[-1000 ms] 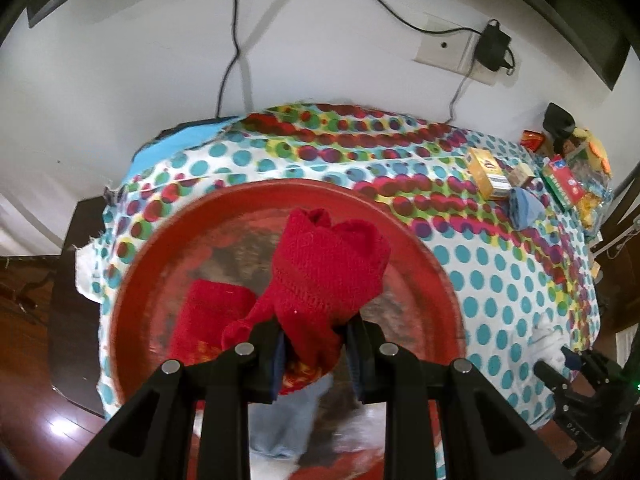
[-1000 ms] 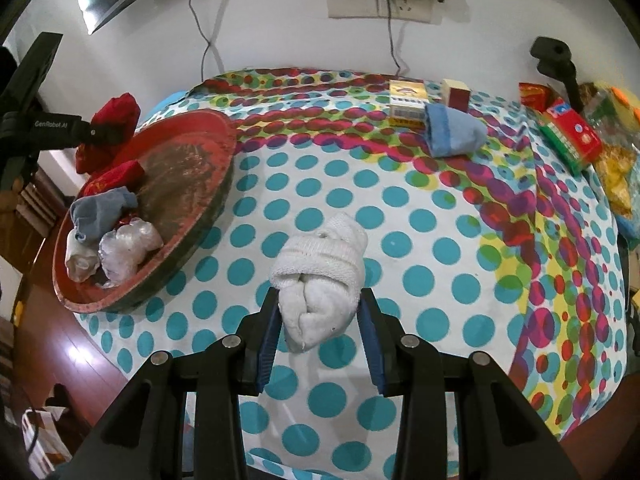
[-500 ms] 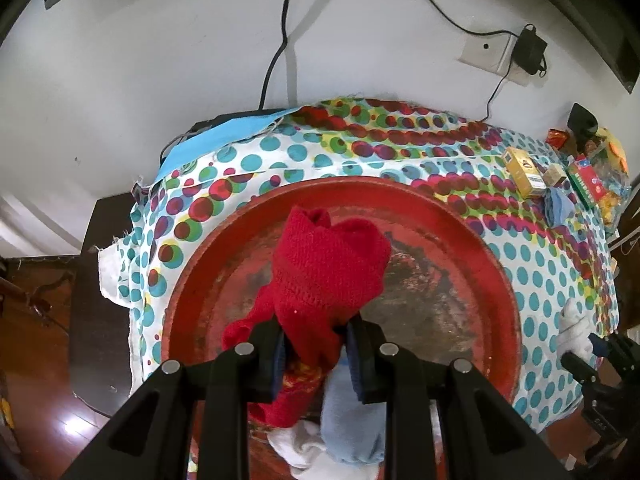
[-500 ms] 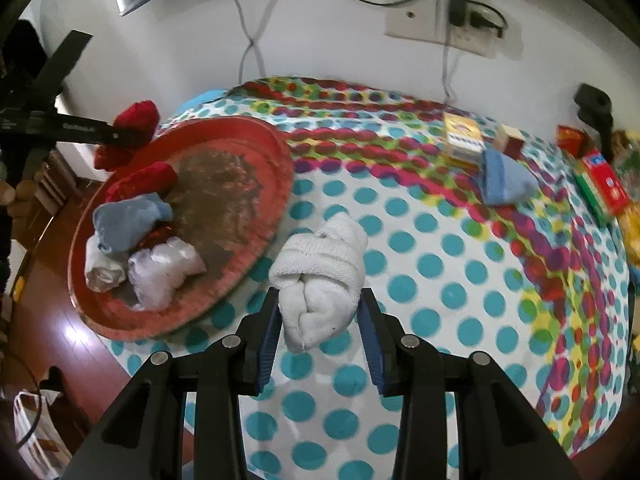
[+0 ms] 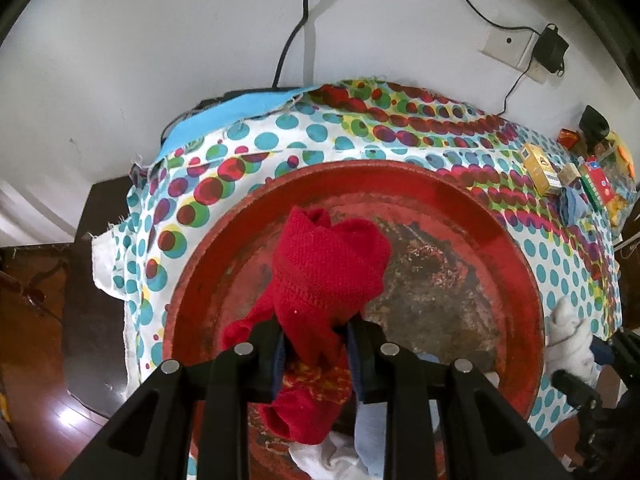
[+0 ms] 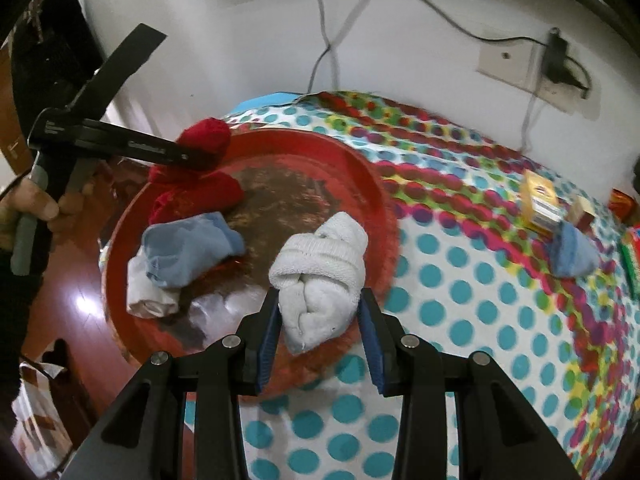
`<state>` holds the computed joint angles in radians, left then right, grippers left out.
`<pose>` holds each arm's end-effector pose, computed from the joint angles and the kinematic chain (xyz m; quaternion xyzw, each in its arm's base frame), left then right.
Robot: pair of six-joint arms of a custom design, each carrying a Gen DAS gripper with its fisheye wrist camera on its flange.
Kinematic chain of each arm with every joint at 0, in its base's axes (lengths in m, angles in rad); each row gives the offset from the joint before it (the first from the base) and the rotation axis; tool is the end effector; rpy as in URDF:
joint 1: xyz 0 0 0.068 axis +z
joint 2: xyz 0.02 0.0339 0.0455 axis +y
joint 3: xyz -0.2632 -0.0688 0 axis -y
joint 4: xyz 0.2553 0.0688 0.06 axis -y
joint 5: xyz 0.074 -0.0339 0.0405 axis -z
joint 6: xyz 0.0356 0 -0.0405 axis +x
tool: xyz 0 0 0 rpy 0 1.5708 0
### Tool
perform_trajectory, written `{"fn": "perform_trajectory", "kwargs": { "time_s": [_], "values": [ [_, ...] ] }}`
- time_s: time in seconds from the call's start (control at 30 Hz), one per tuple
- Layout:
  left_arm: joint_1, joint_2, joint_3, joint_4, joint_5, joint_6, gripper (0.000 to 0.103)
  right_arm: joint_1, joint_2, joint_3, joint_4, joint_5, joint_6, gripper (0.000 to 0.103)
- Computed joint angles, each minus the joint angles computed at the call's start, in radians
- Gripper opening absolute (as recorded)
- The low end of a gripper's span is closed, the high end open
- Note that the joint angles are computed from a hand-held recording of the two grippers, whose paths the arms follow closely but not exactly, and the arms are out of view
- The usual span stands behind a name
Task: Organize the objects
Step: 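Drop the red sock onto the tray with the left gripper while the right gripper brings the white sock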
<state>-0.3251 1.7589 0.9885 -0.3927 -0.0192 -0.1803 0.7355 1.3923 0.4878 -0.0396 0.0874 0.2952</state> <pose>0.3202 -0.1072 0.1367 0.0689 0.9768 -0.0415 0.1983 0.1818 0.1604 0.1202 -0.1944 0.9304 0.1156 0.2884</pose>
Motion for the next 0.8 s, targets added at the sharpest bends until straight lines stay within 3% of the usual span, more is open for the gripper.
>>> {"fn": "perform_trajectory", "kwargs": {
  "time_s": [0.37, 0.8],
  "values": [
    [0.002, 0.04, -0.016, 0.037, -0.018, -0.003, 0.028, 0.011, 0.219, 0.132, 0.034, -0.013, -0.01, 0.036],
    [-0.057, -0.005, -0.059, 0.042, -0.178, -0.06, 0.039, -0.004, 0.338, 0.19, 0.053, -0.005, -0.021, 0.036]
  ]
}}
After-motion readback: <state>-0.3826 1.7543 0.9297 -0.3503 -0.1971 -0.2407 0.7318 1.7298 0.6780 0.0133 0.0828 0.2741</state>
